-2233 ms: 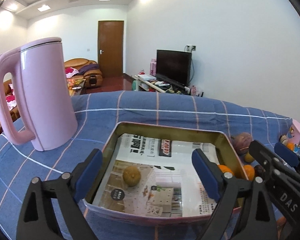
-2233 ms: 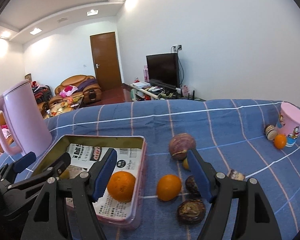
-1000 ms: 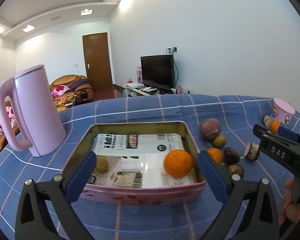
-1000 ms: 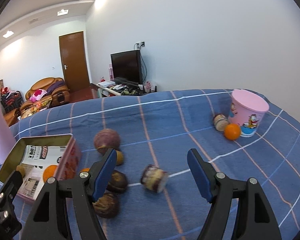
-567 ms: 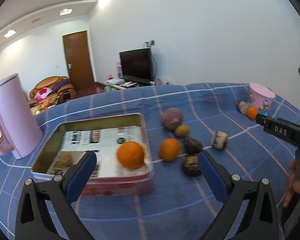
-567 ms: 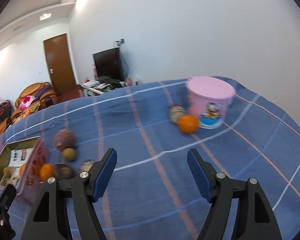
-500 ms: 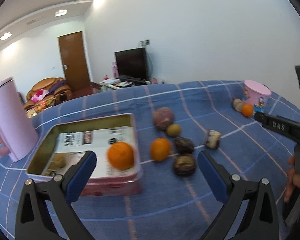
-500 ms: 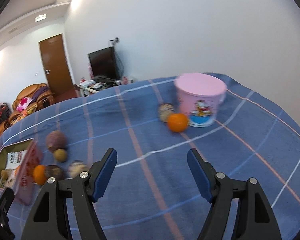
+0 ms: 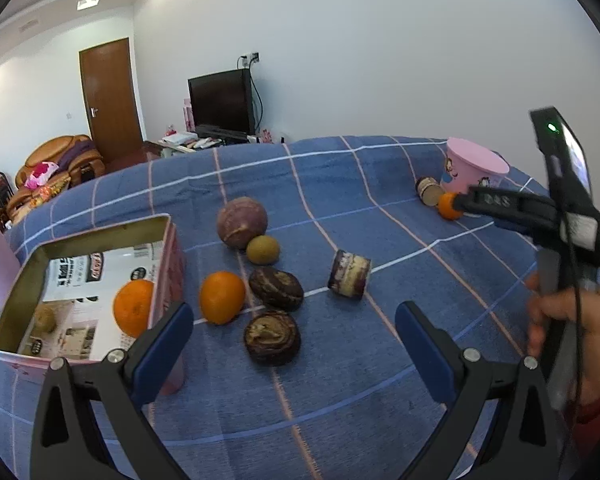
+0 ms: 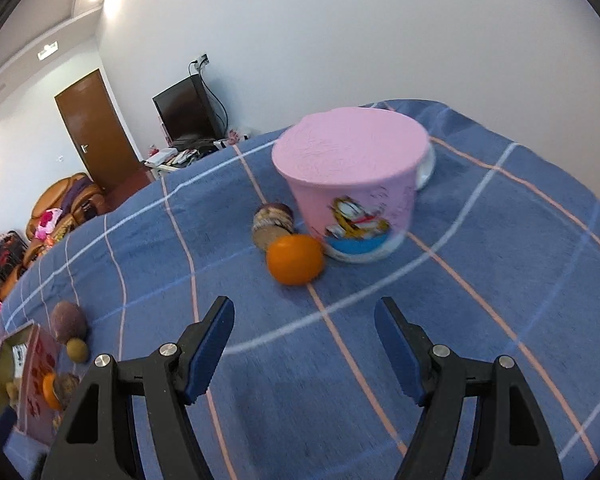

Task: Organize fruits
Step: 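Withdraw both tools from the tin, moving the right tool toward the small orange by the pink mug, then grasp the small orange beside the pink mug with the right tool, then grasp the brown-and-white jar with the left tool while the right tool holds the orange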

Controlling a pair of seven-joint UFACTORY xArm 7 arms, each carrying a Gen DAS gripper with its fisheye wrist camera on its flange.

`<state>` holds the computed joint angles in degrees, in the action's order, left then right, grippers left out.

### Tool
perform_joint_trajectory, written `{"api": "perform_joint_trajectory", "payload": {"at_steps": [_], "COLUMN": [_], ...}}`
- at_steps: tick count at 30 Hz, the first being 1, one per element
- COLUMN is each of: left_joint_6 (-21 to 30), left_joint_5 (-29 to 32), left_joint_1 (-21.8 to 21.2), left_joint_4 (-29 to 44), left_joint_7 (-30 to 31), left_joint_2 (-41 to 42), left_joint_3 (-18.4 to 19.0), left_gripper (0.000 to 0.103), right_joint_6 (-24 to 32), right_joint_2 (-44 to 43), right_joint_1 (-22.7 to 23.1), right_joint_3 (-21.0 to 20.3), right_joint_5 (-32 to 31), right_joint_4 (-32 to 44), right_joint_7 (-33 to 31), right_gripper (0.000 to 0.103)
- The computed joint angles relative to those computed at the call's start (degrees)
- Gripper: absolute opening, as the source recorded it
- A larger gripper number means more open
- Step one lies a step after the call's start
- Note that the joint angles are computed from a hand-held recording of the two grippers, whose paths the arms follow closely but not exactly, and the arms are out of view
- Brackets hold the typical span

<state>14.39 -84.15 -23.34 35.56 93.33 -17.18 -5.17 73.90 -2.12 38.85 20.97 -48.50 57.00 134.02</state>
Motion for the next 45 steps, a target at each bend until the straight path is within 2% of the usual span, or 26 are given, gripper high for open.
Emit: {"api": "perform_joint_trajectory", "payload": {"at_steps": [6,11,13,18,20,22,27,31,34,38,42,43,45], "left_joint_6": [2.4,3.5,3.9,4.6,4.5,4.1,3.3,3.1,1.5,1.0,2.0,2.6,5.2], "left_joint_5": [2.9,3.3,2.9,5.0,5.2,5.0,5.2,7.2,12.2,20.5,34.0,35.9,39.6], "left_joint_1": [0.3,0.1,0.0,0.0,-0.1,-0.2,-1.1,-2.9,-4.9,-6.6,-6.5,-6.3,-5.6], "left_joint_4": [-0.2,-0.5,-0.7,-0.8,-0.6,-0.5,0.7,3.8,7.1,12.9,19.6,21.0,24.2], "left_joint_7": [-2.9,-2.6,-1.9,-3.1,-3.4,-3.5,-5.2,-8.3,-11.7,-19.5,-32.2,-34.0,-37.3], "left_joint_2": [0.0,-0.5,-0.9,-0.8,-0.5,-0.4,0.3,2.1,5.1,10.9,18.5,19.9,22.9], "left_joint_3": [0.7,1.3,1.4,1.1,1.3,1.3,0.4,-1.4,-3.8,-5.8,-7.9,-8.4,-9.4], "left_gripper": [0.103,0.103,0.103,0.103,0.103,0.103,0.103,0.102,0.096,0.091,0.072,0.066,0.061], "right_joint_6": [-4.3,-8.8,-11.9,-14.0,-14.3,-12.9,-2.6,5.4,10.4,11.6,12.1,11.9,10.8], "right_joint_2": [-0.1,-0.8,-1.3,-3.5,-3.8,-3.8,-3.5,-5.4,-6.3,-8.7,-10.9,-11.3,-12.0], "right_joint_1": [-2.4,-4.3,-5.3,-6.5,-6.7,-6.5,-3.0,-0.2,1.3,0.9,0.5,0.4,-0.1], "right_joint_3": [-2.2,-2.8,-3.4,-2.3,-1.8,-0.9,2.3,4.6,5.9,5.8,6.6,6.7,6.7], "right_joint_5": [0.3,0.2,1.4,0.4,0.4,0.7,0.1,-0.5,-0.7,-0.7,-0.2,0.1,0.3], "right_joint_4": [-1.3,-2.7,-3.9,-6.5,-6.8,-6.3,-3.0,-3.4,-4.0,-5.5,-7.1,-7.3,-8.0], "right_joint_7": [-2.1,-3.3,-4.0,-2.0,-2.5,-3.4,-6.8,-5.5,-4.3,-3.4,-2.0,-1.9,-1.9], "right_gripper": [0.074,0.064,0.053,0.042,0.041,0.041,0.041,0.041,0.041,0.041,0.041,0.041,0.041]}}
